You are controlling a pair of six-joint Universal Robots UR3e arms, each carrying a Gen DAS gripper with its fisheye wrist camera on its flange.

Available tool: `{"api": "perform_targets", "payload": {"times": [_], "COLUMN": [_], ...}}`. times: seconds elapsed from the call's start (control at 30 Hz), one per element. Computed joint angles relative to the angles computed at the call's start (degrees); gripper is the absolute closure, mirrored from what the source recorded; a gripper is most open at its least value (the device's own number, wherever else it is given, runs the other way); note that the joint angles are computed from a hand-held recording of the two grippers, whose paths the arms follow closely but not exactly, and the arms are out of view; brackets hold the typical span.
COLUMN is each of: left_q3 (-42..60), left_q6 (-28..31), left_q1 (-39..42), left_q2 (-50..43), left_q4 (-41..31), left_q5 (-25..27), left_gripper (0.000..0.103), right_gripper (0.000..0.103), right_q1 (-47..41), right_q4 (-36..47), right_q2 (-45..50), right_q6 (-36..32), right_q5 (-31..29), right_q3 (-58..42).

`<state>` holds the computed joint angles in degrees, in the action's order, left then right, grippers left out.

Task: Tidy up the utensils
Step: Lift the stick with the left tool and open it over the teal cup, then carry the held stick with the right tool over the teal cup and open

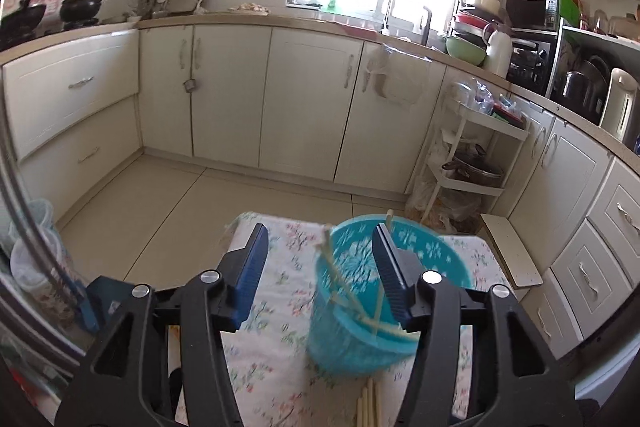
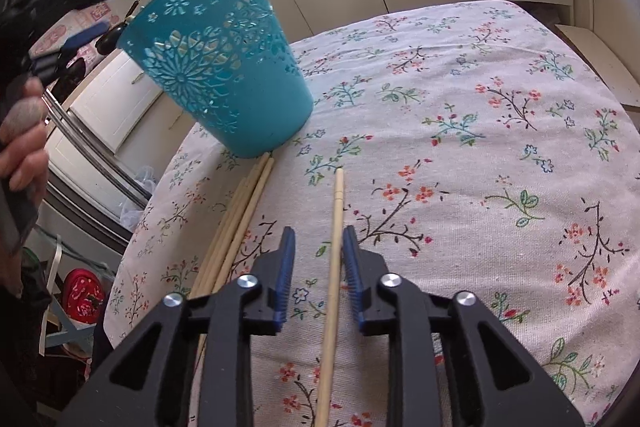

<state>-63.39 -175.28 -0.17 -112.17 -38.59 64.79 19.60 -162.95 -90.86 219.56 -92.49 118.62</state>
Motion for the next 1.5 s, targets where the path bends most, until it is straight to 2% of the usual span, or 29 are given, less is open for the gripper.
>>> {"api": "perform_targets", "payload": {"times": [0.07, 0.17, 0.33, 0.43, 0.5, 0.7, 0.97, 1.17, 1.4, 1.5], "left_q3": [-6.77, -15.15, -22.27, -25.1, -26.71, -29.62, -30.54, -31.35, -32.44, -31.34], "left_q6": [1.38, 4.49, 8.77, 11.06, 12.37, 15.83, 17.21, 18.19, 19.25, 18.57], "left_q1": [2.21, 4.99, 6.18, 6.23, 6.23, 5.78, 5.89, 7.1, 9.73, 10.81], "left_q2": [4.36, 9.72, 14.99, 17.96, 19.77, 23.57, 25.66, 27.6, 29.67, 28.59], "left_q4": [0.71, -0.44, -4.12, -4.9, -5.34, -7.23, -10.2, -13.76, -16.04, -16.37], "left_q5": [-0.95, -1.48, 0.31, 1.37, 1.73, 2.77, 2.79, 1.66, -0.26, -0.91], "left_gripper": [0.049, 0.049, 0.048, 0.037, 0.031, 0.023, 0.02, 0.02, 0.019, 0.018], "right_gripper": [0.076, 0.076, 0.084, 0.091, 0.097, 0.097, 0.097, 0.097, 0.097, 0.097], "right_q1": [-0.28, 1.44, 7.85, 8.99, 7.03, 1.07, -1.19, -3.99, -5.57, -5.99], "right_q4": [0.25, 3.97, 18.63, 23.32, 22.14, 6.98, -3.97, -5.33, -6.2, -7.26], "right_q2": [0.14, 1.77, 7.54, 8.72, 6.34, -3.83, -8.57, -3.0, 15.46, 22.04], "right_q6": [0.06, -0.32, -2.68, -4.25, -3.82, 0.28, 1.61, -0.31, -3.0, -3.63], "right_q5": [0.19, -2.87, -13.85, -16.17, -13.52, -3.61, 0.16, 2.48, -1.02, -3.14], "right_q3": [-0.26, -3.76, -16.12, -19.31, -16.57, -2.36, -3.36, -16.02, -42.16, -49.97]}}
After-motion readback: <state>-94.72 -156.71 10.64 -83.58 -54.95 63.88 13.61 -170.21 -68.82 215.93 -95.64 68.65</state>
